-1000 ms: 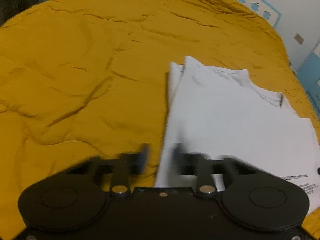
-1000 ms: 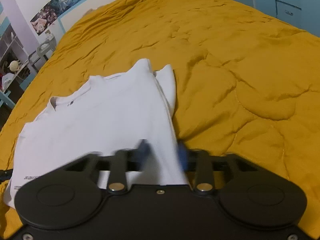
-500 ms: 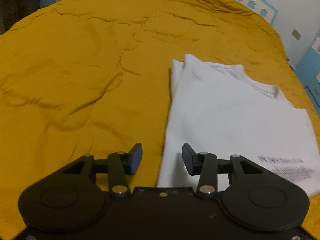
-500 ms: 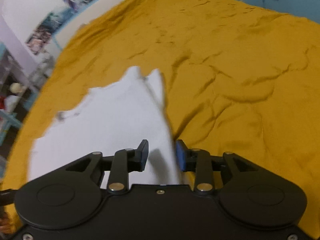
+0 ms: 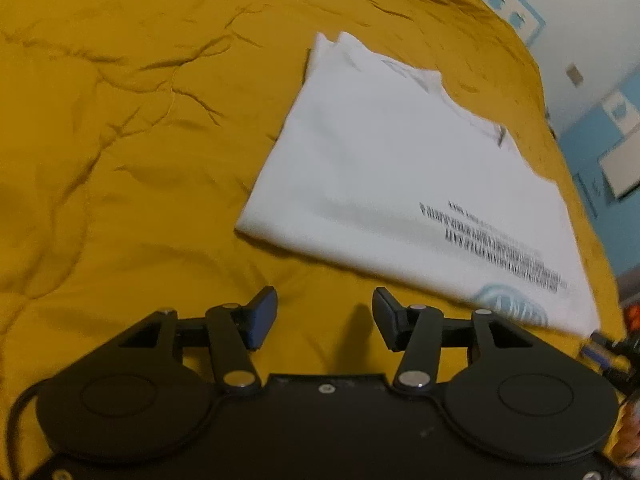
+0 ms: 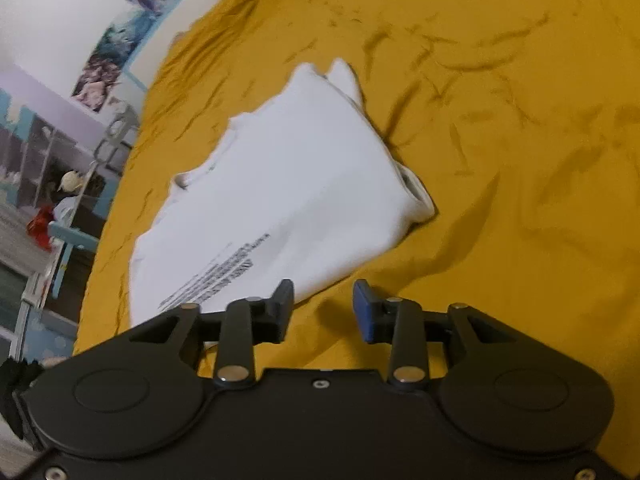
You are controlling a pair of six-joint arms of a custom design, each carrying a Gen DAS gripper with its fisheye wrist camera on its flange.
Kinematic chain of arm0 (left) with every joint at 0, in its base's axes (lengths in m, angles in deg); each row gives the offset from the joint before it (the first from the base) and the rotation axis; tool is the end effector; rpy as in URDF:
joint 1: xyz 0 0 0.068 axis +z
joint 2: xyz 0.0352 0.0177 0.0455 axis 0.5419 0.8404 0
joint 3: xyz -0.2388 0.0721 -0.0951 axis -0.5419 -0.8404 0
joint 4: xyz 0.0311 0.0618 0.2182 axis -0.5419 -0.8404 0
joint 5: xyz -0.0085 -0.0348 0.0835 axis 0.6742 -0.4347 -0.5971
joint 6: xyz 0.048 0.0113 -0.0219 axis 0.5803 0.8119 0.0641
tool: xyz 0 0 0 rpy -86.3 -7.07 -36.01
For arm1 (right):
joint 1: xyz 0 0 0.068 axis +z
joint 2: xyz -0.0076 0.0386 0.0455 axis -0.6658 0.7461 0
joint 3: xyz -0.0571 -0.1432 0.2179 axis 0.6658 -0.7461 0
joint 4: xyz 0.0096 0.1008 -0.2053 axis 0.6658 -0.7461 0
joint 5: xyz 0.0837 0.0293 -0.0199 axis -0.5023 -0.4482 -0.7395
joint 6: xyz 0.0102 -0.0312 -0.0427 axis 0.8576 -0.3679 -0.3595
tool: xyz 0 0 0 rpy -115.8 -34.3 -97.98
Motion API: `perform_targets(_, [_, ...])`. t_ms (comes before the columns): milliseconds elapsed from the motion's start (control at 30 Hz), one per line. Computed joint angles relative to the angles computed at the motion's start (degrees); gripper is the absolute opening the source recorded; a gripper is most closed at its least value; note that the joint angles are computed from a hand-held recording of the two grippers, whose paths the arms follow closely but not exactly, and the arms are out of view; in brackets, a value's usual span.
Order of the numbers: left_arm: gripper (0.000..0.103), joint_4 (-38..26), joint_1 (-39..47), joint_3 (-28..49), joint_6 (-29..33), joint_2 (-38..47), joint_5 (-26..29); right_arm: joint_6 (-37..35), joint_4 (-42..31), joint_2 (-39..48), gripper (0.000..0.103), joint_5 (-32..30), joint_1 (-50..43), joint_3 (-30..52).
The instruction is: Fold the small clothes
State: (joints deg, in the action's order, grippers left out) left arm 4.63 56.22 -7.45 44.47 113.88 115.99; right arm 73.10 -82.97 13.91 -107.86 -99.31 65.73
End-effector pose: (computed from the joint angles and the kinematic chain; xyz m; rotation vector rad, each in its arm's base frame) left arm 0.2523 0.0896 0.1705 -0.3387 2.5112 -0.5512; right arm 0.1160 -0.1317 0.1969 0.6652 2.2226 0.6620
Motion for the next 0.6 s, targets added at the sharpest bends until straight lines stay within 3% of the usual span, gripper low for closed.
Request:
perform_targets(167, [0.056, 3.7, 0.3, 2.5, -6.1, 5.0, 1.9, 14.3, 13.7, 3.3, 0.051, 0.6, 2.4, -3.2])
perform_targets(400, [0.055, 5.3, -1.9, 8.5, -11.4, 9.8, 0.1, 26.9, 26.4, 6.7, 0.052, 2.8, 7.0, -4.1])
perform_targets(467, [0.044, 6.4, -2.5, 8.7, -13.0, 10.1, -0.1, 29.2, 28.4, 7.7, 0.050, 3.6, 8.4, -3.9])
perform_targets(500, [0.035, 6.7, -2.7, 9.1, -13.6, 10.3, 0.1, 29.7, 28.8, 7.3, 0.037, 4.1, 8.7, -4.0])
perform_targets(533, [0.013, 6.6, -2.5, 9.6, -13.5, 10.6, 1.4, 29.8, 29.3, 6.7, 0.027, 5.0, 9.0, -4.3])
perform_targets(567, [0.009, 6.8, -2.5, 9.6, -14.0, 10.5, 2.3, 29.0, 28.9, 6.5, 0.016, 5.2, 9.0, -4.2])
perform_targets(600, [0.009, 6.9, -2.8, 9.6, -14.1, 10.2, 1.5, 28.5, 28.2, 6.2, 0.012, 4.9, 8.6, -4.0])
